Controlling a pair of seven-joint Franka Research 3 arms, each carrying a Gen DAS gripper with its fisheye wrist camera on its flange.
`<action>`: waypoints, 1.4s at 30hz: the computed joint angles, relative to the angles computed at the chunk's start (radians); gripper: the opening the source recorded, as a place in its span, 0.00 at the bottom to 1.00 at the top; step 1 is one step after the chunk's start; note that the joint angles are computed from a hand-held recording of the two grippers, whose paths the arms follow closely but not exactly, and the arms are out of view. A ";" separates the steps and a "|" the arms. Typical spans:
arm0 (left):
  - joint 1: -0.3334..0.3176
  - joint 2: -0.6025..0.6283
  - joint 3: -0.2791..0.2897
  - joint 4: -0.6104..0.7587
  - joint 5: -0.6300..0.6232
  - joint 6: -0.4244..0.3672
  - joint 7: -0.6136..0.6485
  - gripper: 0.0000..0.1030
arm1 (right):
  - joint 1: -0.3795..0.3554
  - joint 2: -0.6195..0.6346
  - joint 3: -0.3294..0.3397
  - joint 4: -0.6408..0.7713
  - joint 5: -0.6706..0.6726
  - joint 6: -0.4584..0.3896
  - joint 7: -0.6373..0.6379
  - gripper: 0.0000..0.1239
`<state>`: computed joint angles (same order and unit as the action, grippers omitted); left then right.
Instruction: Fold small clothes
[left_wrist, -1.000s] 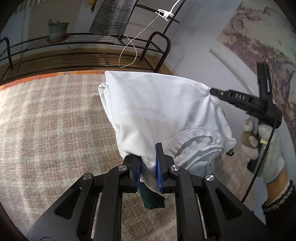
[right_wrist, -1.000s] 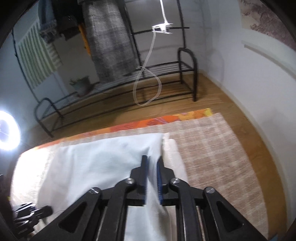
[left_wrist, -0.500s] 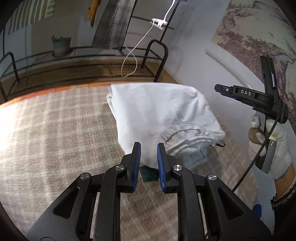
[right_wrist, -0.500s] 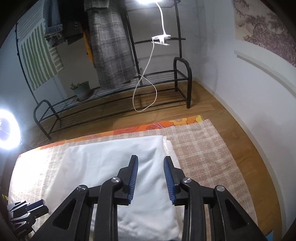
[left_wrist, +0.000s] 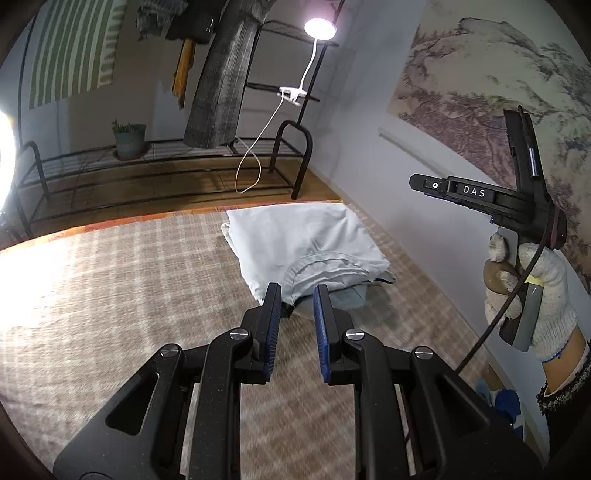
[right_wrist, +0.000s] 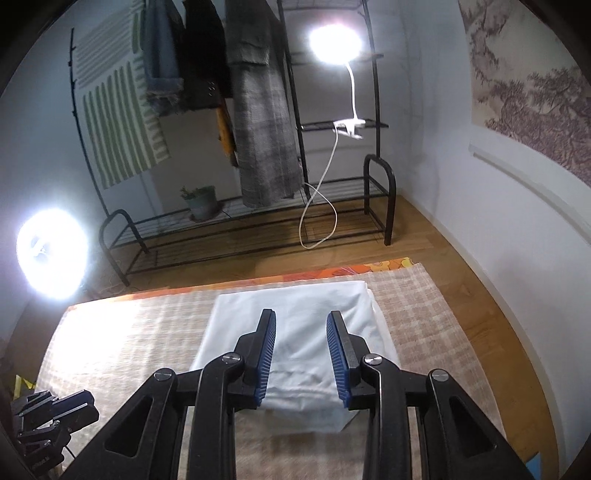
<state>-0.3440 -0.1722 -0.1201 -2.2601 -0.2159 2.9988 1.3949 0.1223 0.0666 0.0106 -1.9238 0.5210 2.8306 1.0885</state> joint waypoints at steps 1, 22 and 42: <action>0.000 -0.033 -0.001 -0.027 0.000 0.003 0.000 0.15 | 0.007 -0.037 0.000 -0.038 -0.025 0.013 0.025 0.24; -0.040 -0.490 0.059 -0.456 0.214 0.029 -0.119 0.70 | -0.132 -0.556 0.277 -0.597 -0.520 0.158 0.686 0.51; 0.218 -0.522 -0.113 -0.503 0.457 0.037 -0.348 0.98 | -0.450 -0.585 0.610 -0.693 -0.548 0.384 0.914 0.83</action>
<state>-0.1264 -0.6944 -0.2328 -2.7635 0.2408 3.0355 1.0473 -0.3277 -0.5181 0.6205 -2.6167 -0.0272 3.2141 2.0024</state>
